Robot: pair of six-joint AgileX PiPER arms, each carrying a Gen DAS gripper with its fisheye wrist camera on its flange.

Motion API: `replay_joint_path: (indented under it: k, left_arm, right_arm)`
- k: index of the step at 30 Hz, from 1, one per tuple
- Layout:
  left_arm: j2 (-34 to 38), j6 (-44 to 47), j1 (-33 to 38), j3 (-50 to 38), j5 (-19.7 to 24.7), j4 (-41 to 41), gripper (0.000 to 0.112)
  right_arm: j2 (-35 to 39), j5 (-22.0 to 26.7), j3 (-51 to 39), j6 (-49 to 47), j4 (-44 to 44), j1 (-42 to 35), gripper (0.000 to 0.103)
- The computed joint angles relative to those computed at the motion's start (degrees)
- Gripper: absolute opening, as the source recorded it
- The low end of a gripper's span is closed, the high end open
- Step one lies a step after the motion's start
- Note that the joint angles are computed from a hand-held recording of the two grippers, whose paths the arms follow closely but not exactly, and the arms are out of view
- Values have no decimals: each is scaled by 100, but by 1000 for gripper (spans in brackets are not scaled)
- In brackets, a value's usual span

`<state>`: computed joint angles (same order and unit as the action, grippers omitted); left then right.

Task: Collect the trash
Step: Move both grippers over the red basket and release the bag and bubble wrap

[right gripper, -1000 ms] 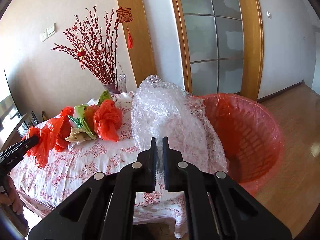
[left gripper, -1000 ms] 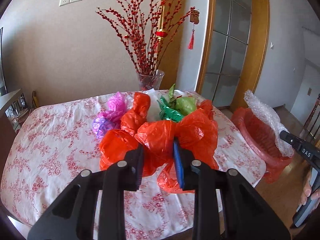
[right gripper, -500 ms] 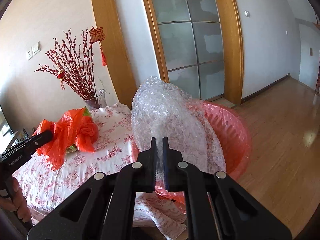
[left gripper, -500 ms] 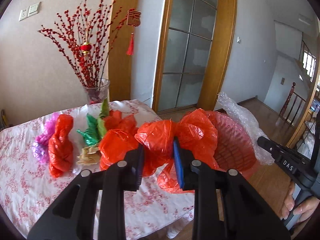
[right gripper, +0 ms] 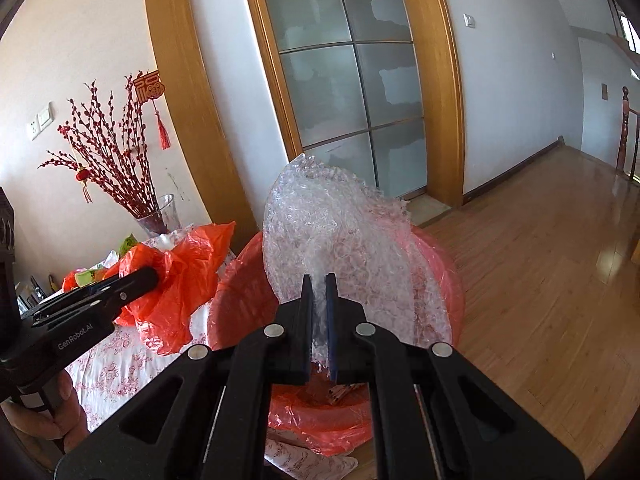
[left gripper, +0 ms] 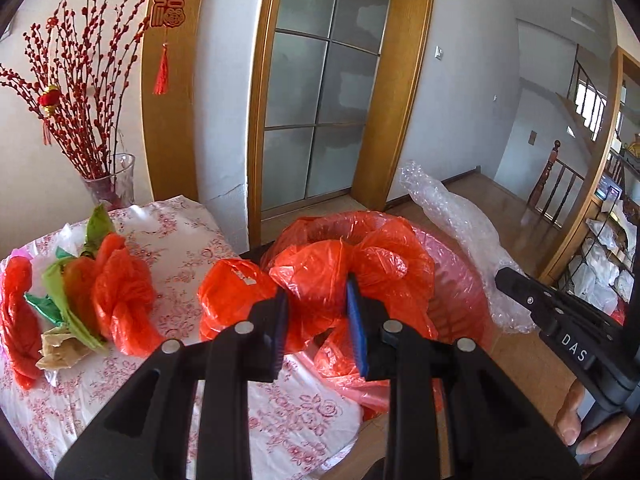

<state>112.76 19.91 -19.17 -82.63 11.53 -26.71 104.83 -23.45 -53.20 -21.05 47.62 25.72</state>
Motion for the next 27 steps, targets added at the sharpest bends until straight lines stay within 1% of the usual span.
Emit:
replay_joint_path:
  k: [5,8,10,14,16,18,21,22,23,24,26,27]
  left_arm:
    - [428,-674,-191,-606,179,681,27]
    - [623,-520,-214,-856,265,519,27]
    - [764,-392,-211,-1043,358,363,27]
    - [990,-473,-264,-1308,472,423,28]
    - [1106,-522,-276,-1425,523,462,31]
    - [1223,-297,-232,-1521,597,241,33]
    - [1301,-378,-215,-1530,627,310,37]
    - [1315,-333,-192,-1520,641,250,39]
    - [1312,-313,-175,-1486,639,222,40]
    - [1310,-389,-167,-1458,624,300,41]
    - [1237,-456,-136,-1317,542,383,43]
    - [1186,-521,-129,-1239,490,454,44]
  right_arm:
    - [79,100,-55,315,-356,-175,6]
    - [149,183,-121,545,-587,-286,6]
    - [189,228,-139,886,-920,-373,6]
    - [236,293,-204,1306,-1316,-477,6]
    - [267,336,-228,1709,-1735,-551,7]
    - [311,379,-242,2395,-2479,-663,8]
    - [401,473,-310,2920,-3060,-743,11]
    - [413,475,-287,3208,-3363,-791,15]
    - [430,486,-290,3312,-3459,-806,22]
    - [434,459,-260,3369,-3504,-805,26]
    - [407,411,-206,3334,-3471,-783,42]
    - [372,369,-164,3136,-3273,-756,47]
